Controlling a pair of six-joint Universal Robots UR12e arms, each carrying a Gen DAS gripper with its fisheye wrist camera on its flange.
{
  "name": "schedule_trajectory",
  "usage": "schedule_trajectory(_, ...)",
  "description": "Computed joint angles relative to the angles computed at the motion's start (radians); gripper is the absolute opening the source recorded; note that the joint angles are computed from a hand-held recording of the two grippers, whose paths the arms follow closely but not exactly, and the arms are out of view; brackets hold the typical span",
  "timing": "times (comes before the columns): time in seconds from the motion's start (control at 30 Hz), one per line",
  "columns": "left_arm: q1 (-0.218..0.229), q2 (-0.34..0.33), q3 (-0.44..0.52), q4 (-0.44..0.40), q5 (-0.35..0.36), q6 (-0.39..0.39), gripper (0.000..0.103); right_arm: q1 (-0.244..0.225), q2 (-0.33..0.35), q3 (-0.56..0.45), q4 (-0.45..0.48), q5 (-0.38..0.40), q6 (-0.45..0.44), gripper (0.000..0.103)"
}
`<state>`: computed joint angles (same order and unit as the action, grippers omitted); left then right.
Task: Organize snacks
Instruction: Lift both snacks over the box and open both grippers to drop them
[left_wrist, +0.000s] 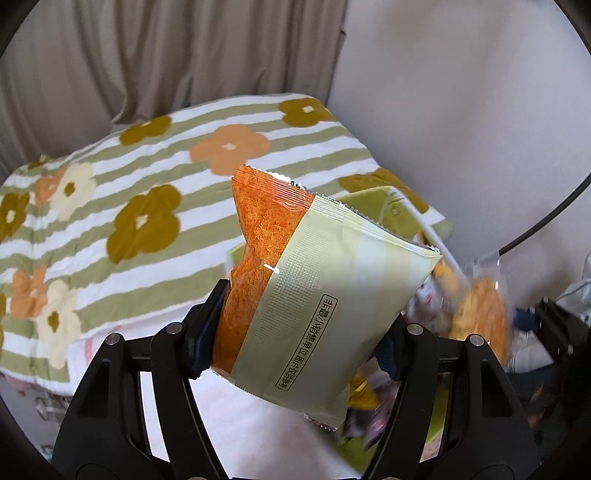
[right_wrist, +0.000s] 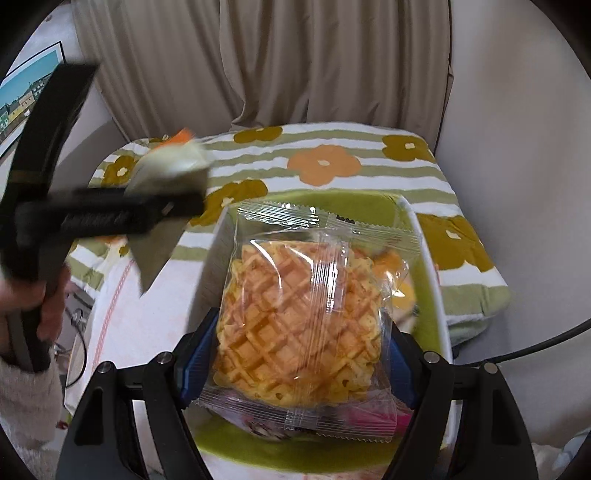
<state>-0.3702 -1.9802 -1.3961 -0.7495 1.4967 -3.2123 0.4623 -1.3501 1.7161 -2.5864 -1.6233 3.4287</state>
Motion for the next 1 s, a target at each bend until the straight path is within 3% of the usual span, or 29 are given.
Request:
schedule_trajectory(0.27, -0.043, -0.123, 0.171, -0.135, 0.026, -0.003, 0.068, -0.038, -0.017, 0.04, -0.004, 0.068, -0.012, 0.075)
schedule_trajectory(0.3, -0.047, -0.138, 0.192, -0.152, 0.042, -0.002, 0.07, -0.039, -0.018, 0.042, -0.003, 0.07, -0.014, 0.075)
schedule_trajectory(0.37, -0.049, -0.148, 0.204, -0.157, 0.054, -0.009, 0.092, -0.043, -0.023, 0.047, -0.004, 0.084, -0.017, 0.075)
schedule_trajectory(0.4, -0.049, -0.149, 0.202, -0.143, 0.053, -0.018, 0.095, -0.044, -0.024, 0.049, -0.004, 0.09, -0.023, 0.075)
schedule_trajectory(0.9, -0.026, -0.007, -0.011, 0.01, 0.121, -0.127, 0.096, -0.037, -0.025, 0.053, -0.015, 0.085, -0.063, 0.076)
schedule_trajectory(1.0, -0.022, 0.017, -0.045, 0.031, 0.125, -0.147, 0.096, -0.033, -0.023, 0.052, -0.014, 0.077, -0.077, 0.084)
